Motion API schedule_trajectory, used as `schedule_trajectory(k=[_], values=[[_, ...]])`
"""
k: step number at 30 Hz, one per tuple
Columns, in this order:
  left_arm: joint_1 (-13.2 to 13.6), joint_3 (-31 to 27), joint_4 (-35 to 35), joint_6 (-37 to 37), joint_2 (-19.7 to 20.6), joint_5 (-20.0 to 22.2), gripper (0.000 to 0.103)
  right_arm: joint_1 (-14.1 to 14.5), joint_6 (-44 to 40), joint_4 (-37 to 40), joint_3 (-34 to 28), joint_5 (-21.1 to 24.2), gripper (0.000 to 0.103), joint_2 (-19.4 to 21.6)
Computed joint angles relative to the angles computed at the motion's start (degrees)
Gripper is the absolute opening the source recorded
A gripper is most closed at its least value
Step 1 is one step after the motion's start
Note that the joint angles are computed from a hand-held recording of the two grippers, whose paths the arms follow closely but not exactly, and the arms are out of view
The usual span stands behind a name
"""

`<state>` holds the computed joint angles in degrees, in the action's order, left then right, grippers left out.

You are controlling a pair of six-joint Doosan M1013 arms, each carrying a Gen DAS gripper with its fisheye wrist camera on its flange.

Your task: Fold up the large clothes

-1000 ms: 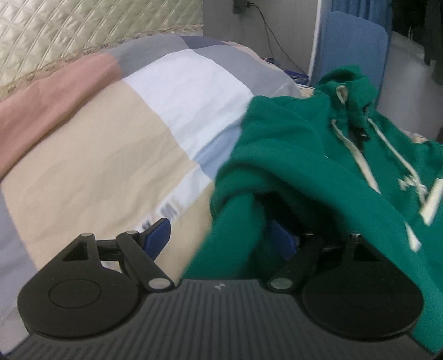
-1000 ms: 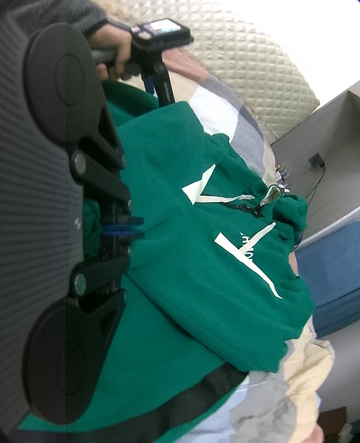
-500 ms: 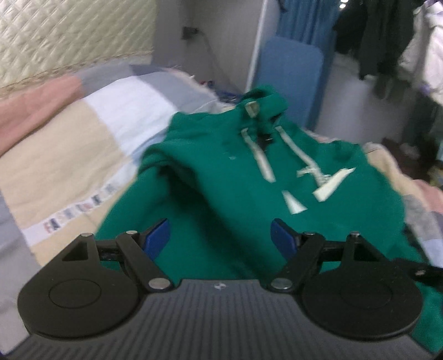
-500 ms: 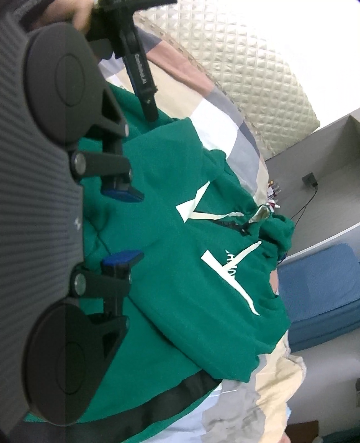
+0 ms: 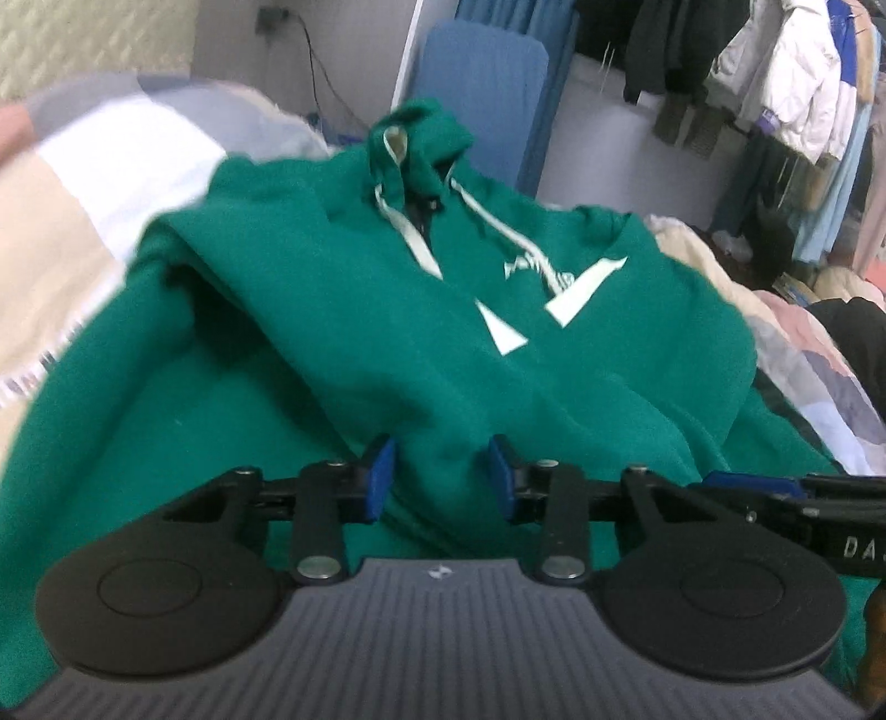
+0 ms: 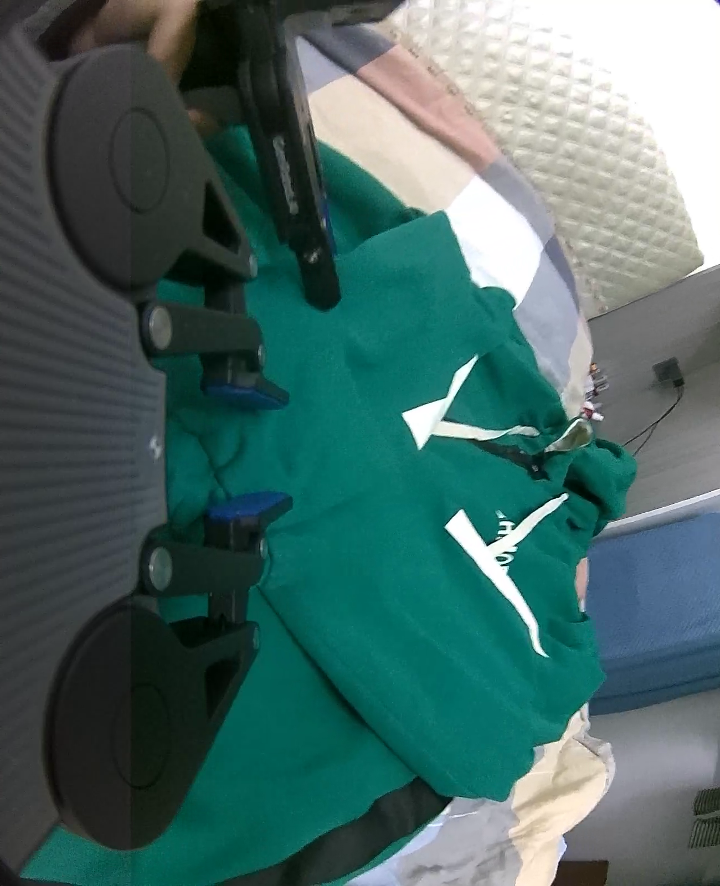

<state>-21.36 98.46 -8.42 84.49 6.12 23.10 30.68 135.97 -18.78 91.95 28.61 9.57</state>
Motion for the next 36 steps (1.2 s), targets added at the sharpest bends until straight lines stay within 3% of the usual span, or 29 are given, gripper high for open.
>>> schedule_trajectory(k=[5,11,14,17,22,28,31,36], values=[[-0.07,-0.92,1.74,-1.2,1.56,0.33,0.042,-0.61,-3.3,4.54,-0.6,1.61,0.033,1.15],[0.45,-1.07,-1.95,0.61,0.85,0.1,0.049,-0.48,0.19,2.27,-0.67,0.5,0.034,1.16],[0.56,-0.16,-4.71,3.2,-0.92,-2.34,0.06,-0.72,4.27,1.08,-0.28,-1.67,0.038,0.16],[0.63,-0.07,-6.24,4.77,-2.5,-4.14,0.061,-0.56,10.16,-3.15,0.11,-3.68,0.058,-1.1],[1.02,-4.82,-4.05,2.31,-1.9,-2.73,0.061,-0.99,11.71,-6.08,-2.08,-3.71,0.059,-1.27],[3.78,-19.32,-6.17,0.77,7.15,5.09,0.062,-4.78,6.31,-1.16,-9.16,-4.05,0.059,2.66],[5.28,-28.68,-6.88,-1.76,14.01,9.69,0.063,-7.32,-0.41,3.89,-14.97,-3.8,0.059,7.23],[6.83,-43.42,-9.22,0.98,25.53,12.54,0.063,-11.52,-9.74,15.6,-25.13,-6.09,0.059,16.49]])
